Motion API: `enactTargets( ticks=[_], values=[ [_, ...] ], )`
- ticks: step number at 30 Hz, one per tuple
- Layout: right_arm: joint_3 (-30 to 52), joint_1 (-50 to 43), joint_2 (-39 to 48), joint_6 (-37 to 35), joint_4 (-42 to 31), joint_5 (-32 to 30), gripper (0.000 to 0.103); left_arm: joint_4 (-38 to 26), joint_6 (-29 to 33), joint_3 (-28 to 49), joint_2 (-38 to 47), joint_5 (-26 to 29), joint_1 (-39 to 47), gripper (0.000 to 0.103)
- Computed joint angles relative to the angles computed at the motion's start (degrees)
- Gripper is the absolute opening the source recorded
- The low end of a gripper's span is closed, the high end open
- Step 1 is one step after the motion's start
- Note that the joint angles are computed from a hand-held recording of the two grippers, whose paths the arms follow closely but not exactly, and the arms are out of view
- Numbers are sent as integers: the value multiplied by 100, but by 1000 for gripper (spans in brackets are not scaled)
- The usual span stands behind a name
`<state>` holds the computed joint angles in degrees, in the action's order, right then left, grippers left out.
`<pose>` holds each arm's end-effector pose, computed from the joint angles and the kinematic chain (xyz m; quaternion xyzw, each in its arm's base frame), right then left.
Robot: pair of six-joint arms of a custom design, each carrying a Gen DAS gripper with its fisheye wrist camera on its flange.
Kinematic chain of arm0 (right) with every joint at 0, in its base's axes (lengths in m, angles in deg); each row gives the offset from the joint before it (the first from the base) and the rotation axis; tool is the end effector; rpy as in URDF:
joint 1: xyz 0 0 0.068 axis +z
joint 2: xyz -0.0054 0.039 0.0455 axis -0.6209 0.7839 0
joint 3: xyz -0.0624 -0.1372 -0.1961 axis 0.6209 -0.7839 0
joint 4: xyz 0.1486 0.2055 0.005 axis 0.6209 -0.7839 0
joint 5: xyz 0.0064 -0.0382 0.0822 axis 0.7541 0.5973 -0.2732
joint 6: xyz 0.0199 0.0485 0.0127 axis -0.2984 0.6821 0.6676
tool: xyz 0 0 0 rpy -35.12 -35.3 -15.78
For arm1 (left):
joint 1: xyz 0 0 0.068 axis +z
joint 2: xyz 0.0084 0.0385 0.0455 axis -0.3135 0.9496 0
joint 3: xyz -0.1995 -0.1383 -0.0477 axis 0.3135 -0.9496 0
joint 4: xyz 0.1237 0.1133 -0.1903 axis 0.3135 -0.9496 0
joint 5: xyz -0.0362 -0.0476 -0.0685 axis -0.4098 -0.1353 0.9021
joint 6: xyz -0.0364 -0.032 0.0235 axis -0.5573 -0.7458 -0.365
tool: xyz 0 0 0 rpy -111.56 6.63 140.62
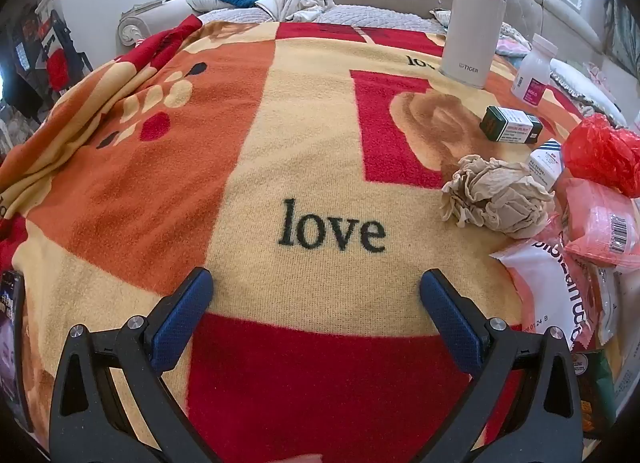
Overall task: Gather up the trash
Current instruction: 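Move both tools toward the pile of trash on the blanket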
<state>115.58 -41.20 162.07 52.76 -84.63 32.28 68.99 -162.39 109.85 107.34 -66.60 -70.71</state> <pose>0.3180 -0.0071 0.0767 -0.1732 0.9366 0.0577 0.2992 0.1488 -0.1604 0.0639 -0.2415 0.9227 0.0661 0.2933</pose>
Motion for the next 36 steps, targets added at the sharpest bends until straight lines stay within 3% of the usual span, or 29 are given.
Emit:
enactTargets(
  ticks=[9,13,17,19,23,25,36],
  values=[
    [18,-5,7,30,-38,-44,103,68,11,-527,-562,268,-44,103],
    [93,5,63,-23,-146,-29,103,-641,-921,-181,-451,-4,-803,103],
    [651,-131,157,-778,-1279,-230,103,-1866,-1918,623,-252,-326,-1603,103],
    [460,-263,-19,-926,-1273,-278,103,-2359,-2256,915,-248,-469,-1892,103],
    [-408,-660,-1070,-1096,-1016,-237,103,-3086,-2652,1544,-74,-675,-2273,103],
    [-854,-965,-1797,-1219,-1024,-522,103,-3323,-2866,1861,32,-791,-2453,103],
    [-1864,-1813,-5083,-1465,-3085,-2436,103,-4426,-3213,3678,911,-1331,-3016,103]
  ],
)
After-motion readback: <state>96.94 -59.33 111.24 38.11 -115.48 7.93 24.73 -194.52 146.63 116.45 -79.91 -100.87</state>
